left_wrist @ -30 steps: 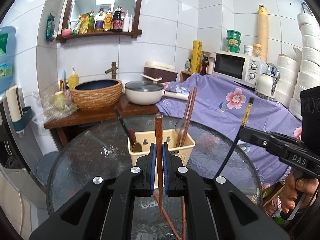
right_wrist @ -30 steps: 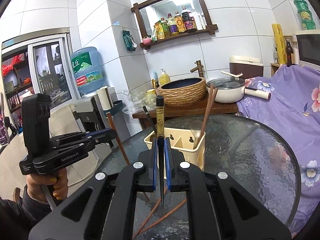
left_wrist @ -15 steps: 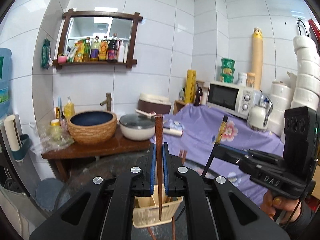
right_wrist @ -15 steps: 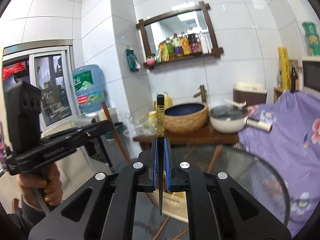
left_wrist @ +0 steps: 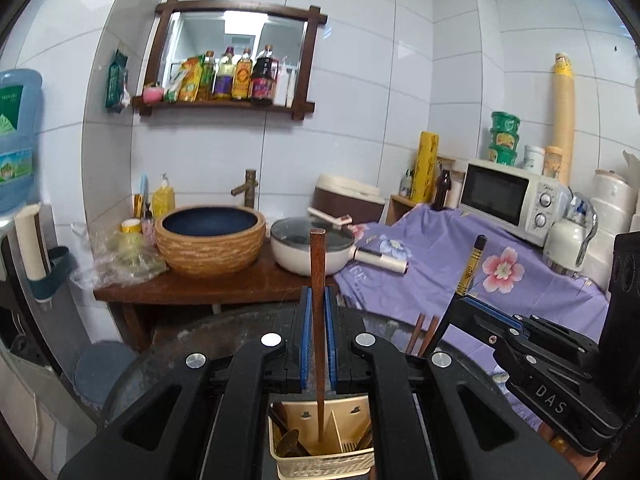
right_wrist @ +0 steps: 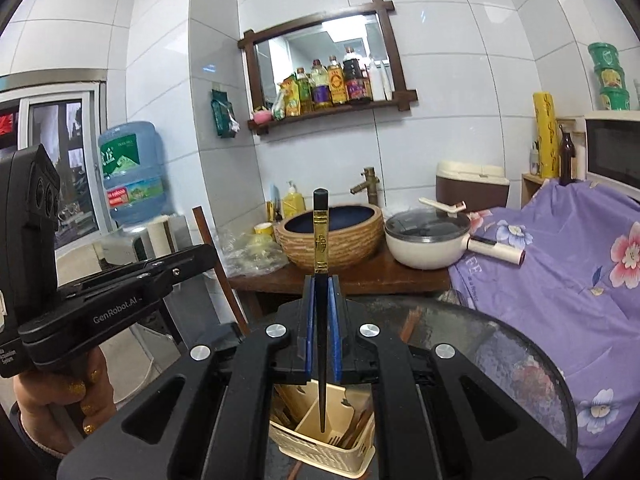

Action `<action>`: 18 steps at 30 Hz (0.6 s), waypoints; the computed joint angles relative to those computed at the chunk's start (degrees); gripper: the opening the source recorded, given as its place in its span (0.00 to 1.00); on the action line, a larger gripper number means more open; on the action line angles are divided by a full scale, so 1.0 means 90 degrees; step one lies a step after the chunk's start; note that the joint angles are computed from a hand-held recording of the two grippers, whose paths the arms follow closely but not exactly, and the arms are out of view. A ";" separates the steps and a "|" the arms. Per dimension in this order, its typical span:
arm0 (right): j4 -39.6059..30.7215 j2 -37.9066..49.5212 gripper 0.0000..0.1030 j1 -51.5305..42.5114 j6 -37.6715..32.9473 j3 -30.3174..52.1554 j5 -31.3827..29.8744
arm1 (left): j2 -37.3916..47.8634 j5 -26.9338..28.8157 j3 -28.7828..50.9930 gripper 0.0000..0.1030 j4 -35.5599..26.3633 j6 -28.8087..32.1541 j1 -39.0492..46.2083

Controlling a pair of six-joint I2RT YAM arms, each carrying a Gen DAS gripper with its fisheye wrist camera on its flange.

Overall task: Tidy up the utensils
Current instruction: 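Lower both chopsticks into the basket and open both tools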

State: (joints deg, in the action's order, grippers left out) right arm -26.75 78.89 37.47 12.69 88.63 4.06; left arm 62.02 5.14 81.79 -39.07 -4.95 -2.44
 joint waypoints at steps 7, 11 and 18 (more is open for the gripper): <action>0.0439 0.0062 0.07 -0.0069 0.0137 -0.0854 -0.0051 | -0.0054 -0.0063 -0.0903 0.06 0.0363 0.0000 -0.0079; 0.0590 0.0093 0.07 -0.0098 0.0174 -0.1130 -0.0080 | -0.0048 -0.0120 -0.1242 0.06 0.0476 -0.0029 -0.0122; 0.0586 0.0221 0.07 -0.0171 0.0229 -0.1299 -0.0122 | 0.0098 -0.0111 -0.1454 0.06 0.0495 0.0020 -0.0102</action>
